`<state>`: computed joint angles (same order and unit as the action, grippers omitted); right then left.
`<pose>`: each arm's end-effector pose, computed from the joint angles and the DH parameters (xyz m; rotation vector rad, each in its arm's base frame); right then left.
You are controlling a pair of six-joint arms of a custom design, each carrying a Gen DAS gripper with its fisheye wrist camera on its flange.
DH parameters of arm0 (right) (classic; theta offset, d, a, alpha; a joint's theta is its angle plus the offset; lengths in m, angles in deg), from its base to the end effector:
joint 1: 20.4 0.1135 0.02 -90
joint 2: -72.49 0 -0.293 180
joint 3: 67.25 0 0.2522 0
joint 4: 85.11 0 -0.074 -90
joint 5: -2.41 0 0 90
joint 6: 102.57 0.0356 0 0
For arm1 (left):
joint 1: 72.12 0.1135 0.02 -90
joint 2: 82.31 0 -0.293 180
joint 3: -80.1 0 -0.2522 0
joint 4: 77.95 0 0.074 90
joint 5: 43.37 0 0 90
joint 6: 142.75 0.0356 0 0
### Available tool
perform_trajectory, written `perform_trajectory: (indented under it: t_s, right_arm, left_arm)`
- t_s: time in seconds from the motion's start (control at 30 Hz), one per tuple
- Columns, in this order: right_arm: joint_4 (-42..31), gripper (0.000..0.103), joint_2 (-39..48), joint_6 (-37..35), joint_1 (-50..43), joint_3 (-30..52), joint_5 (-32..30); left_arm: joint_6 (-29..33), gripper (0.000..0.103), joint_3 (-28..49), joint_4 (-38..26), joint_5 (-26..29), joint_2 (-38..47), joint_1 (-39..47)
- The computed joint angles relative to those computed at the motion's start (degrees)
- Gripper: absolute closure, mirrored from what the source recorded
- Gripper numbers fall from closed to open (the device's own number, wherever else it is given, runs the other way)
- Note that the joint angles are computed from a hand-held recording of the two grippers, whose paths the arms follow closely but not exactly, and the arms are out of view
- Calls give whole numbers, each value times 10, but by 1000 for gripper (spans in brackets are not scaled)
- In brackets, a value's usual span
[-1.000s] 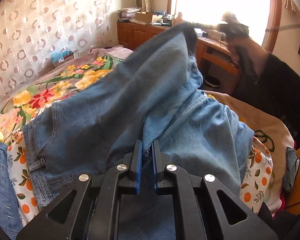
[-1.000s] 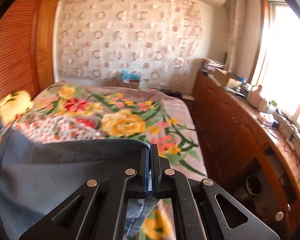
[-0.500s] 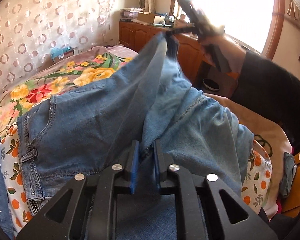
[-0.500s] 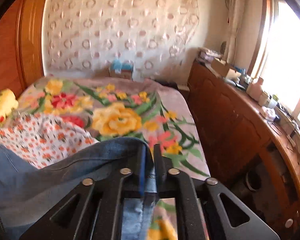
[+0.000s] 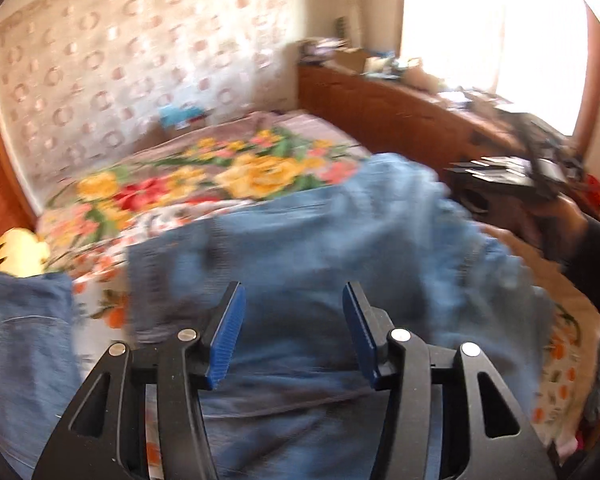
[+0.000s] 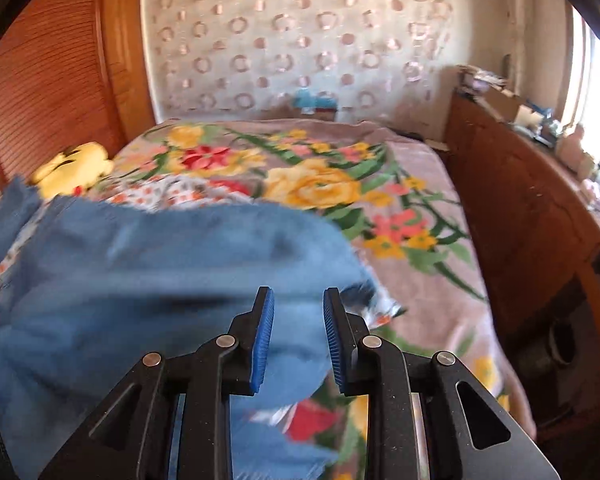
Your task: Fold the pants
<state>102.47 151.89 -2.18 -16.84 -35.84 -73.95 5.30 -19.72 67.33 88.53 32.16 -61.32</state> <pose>0.2177 0.0051 0.1437 0.2584 2.2413 -0.1410 0.3834 0.0489 0.1443 1.1136 2.1228 -0.5047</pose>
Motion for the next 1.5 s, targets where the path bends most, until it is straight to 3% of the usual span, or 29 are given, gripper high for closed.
perform_trajectory:
  t_s: [0.1,0.27,0.5,0.57,0.77,0.8,0.87,0.97,1.1,1.23,1.33,1.4,1.43,1.5]
  right_arm:
    - [16,73,-27,-11,-17,-43,-45]
    - [19,69,-31,-47,-58,-50,-108]
    - [24,68,-16,-53,-33,-48,-85]
    - [25,68,-10,-53,-30,-46,-82]
    - [19,68,-15,-35,4,-45,-54]
    - [27,68,-7,-30,11,-44,-48]
    - [35,68,1,-28,12,-45,-49]
    - [49,68,17,-24,24,-46,-37]
    - [60,68,22,-25,25,-49,-36]
    - [64,67,15,-22,15,-56,-51]
    - [70,67,14,-21,12,-60,-57]
    - [75,67,18,-20,13,-61,-56]
    - [77,67,21,-20,12,-60,-57]
    - [80,67,24,-20,9,-60,-62]
  left_arm:
    - [-45,51,65,22,-25,52,-1]
    - [-90,51,193,-5,-66,144,-15]
    - [-160,51,336,-26,-139,249,-41]
    - [-175,51,381,-47,-149,278,-46]
    - [-203,53,527,-185,-118,350,-46]
    - [-206,54,536,-193,-118,354,-48]
    - [-211,80,519,-173,-142,347,-53]
    - [-195,102,489,-155,-147,333,-54]
    - [-200,103,376,-50,-122,258,-36]
    - [-248,103,355,15,-91,209,2]
    - [-208,103,445,-83,-80,240,15]
    - [-182,102,448,-101,-87,244,15]
    - [-169,100,454,-117,-84,250,14]
    - [-154,84,456,-135,-73,257,11]
